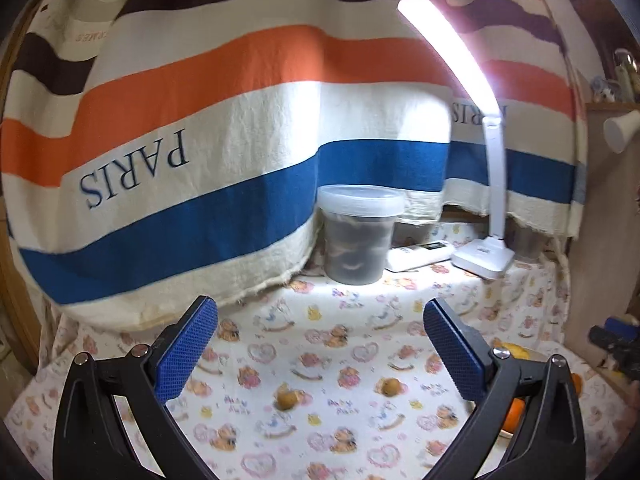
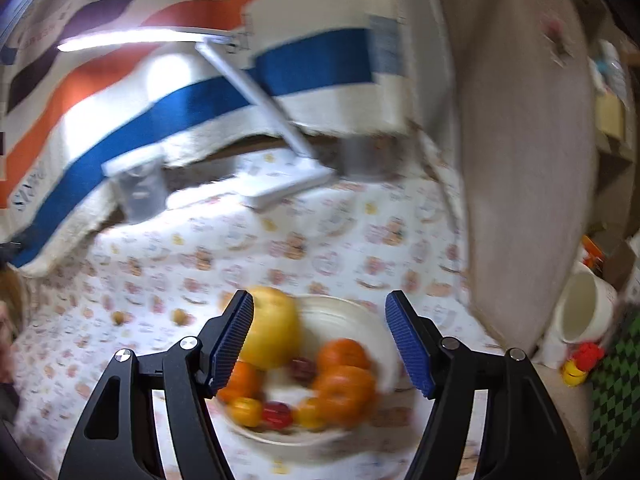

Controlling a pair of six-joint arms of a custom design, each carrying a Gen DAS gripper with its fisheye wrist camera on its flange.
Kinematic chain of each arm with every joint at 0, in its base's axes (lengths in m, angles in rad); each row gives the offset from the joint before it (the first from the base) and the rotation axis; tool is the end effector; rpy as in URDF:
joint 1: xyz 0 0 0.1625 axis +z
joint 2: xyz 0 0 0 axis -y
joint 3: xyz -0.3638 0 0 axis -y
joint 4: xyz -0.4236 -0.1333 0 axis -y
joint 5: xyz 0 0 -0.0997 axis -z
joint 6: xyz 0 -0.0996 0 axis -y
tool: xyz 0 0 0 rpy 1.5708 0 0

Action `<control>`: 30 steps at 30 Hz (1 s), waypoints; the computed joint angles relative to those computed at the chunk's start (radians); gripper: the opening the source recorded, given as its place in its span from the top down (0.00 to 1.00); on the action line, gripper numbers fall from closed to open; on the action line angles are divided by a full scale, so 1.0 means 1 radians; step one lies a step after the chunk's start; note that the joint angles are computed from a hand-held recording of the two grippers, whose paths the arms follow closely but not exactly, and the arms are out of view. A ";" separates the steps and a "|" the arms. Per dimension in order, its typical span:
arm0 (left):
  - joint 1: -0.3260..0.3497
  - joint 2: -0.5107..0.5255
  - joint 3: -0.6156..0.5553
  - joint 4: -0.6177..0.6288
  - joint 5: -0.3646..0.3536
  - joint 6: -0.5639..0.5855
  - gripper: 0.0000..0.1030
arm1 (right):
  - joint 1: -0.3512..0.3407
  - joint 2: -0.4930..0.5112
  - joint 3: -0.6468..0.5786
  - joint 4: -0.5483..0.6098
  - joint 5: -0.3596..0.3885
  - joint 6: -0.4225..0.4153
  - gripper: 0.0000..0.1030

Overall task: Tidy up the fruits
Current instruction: 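Withdraw both tools from the plate toward the small fruits on the cloth, then close the right tool on a tan round fruit while the left tool grasps a brown fruit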

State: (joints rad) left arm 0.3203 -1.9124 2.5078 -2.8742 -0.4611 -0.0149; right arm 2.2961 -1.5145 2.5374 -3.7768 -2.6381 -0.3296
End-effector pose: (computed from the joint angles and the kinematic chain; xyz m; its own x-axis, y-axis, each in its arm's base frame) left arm -0.2464 -0.3162 0.2989 -0.7035 0.2353 -0.6706 0.7106 0.2427 -0.6604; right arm 0.2489 -0.2114 0.2383 -0.7694 0.1797 0.6130 -0.5283 0.3605 -0.7688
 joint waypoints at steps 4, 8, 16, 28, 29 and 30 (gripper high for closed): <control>0.101 0.087 -0.065 -0.050 -0.080 0.049 0.01 | 0.042 0.176 -0.143 -0.006 0.006 -0.025 0.32; 0.159 0.177 -0.095 -0.185 -0.092 0.149 0.01 | 0.029 0.310 -0.261 0.015 0.045 -0.009 0.32; 0.268 0.177 -0.089 -0.195 -0.142 0.110 0.01 | -0.062 0.494 -0.466 -0.019 0.086 -0.029 0.32; 0.356 0.194 -0.116 0.015 -0.176 -0.011 0.11 | -0.191 0.561 -0.469 0.122 0.203 0.073 0.32; 0.357 0.201 -0.118 0.037 -0.169 -0.019 0.12 | -0.194 0.565 -0.470 0.135 0.203 0.060 0.32; 0.360 0.209 -0.120 0.060 -0.166 -0.030 0.16 | -0.196 0.570 -0.470 0.139 0.205 0.044 0.32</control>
State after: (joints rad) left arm 0.6801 -1.7038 2.3881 -2.8138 -0.6274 -0.0451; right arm 2.1005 -0.9445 2.0674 -3.6379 -2.4334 -0.2853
